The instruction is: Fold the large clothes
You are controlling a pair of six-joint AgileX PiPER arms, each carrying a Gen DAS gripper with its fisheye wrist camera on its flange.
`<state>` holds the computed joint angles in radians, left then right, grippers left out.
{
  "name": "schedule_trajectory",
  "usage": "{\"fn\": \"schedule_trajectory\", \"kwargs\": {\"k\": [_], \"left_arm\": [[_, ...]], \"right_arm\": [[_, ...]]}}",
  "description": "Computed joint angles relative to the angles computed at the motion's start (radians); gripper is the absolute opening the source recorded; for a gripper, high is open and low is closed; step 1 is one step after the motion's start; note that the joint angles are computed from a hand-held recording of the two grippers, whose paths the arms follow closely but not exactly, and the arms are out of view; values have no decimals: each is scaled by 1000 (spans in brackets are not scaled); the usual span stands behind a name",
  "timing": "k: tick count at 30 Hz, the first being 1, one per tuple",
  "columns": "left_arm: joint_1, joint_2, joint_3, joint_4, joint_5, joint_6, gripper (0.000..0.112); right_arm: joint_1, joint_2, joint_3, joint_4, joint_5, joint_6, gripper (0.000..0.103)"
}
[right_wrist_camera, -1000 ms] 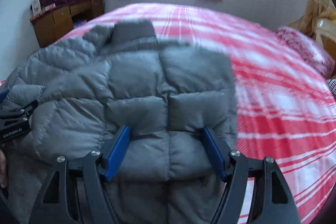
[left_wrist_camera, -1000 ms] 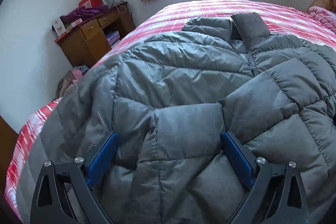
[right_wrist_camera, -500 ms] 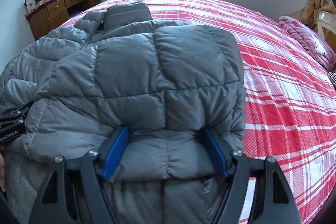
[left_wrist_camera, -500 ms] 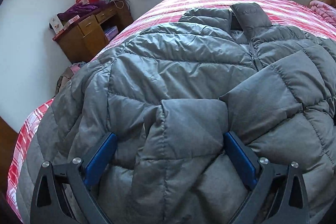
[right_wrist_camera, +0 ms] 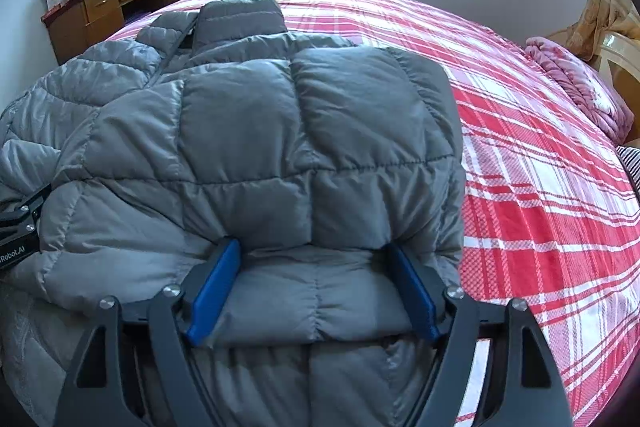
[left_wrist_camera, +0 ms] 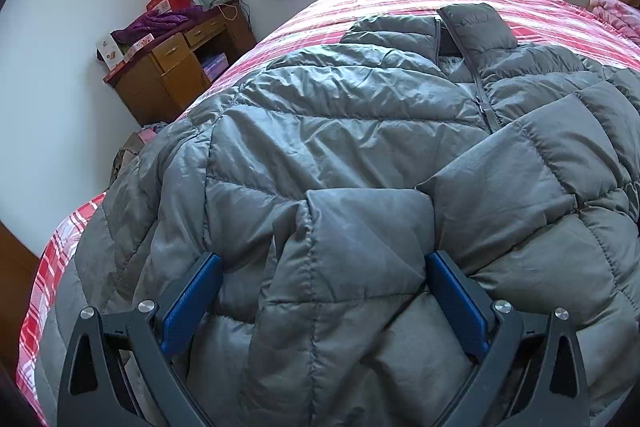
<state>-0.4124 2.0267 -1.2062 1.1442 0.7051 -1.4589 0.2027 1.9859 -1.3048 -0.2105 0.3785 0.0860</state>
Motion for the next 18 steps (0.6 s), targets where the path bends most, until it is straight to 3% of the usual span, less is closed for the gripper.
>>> {"fn": "schedule_trajectory", "kwargs": {"k": [10,13,15,18], "left_arm": [[12,-14,10,-20,-25,13,102],[44,-48,14,-108,-74,143,102],[57,-136,68,-141,-101,232,102],[68,-387,249,-35,-153,187,102]], "right_arm": [[0,9,-9,-12,2,14,83],[5,13,-19,-42,14,47,86],[-5,6,-22,-2,24,10,88],[-24,-64,32,-29,4,58,88]]}}
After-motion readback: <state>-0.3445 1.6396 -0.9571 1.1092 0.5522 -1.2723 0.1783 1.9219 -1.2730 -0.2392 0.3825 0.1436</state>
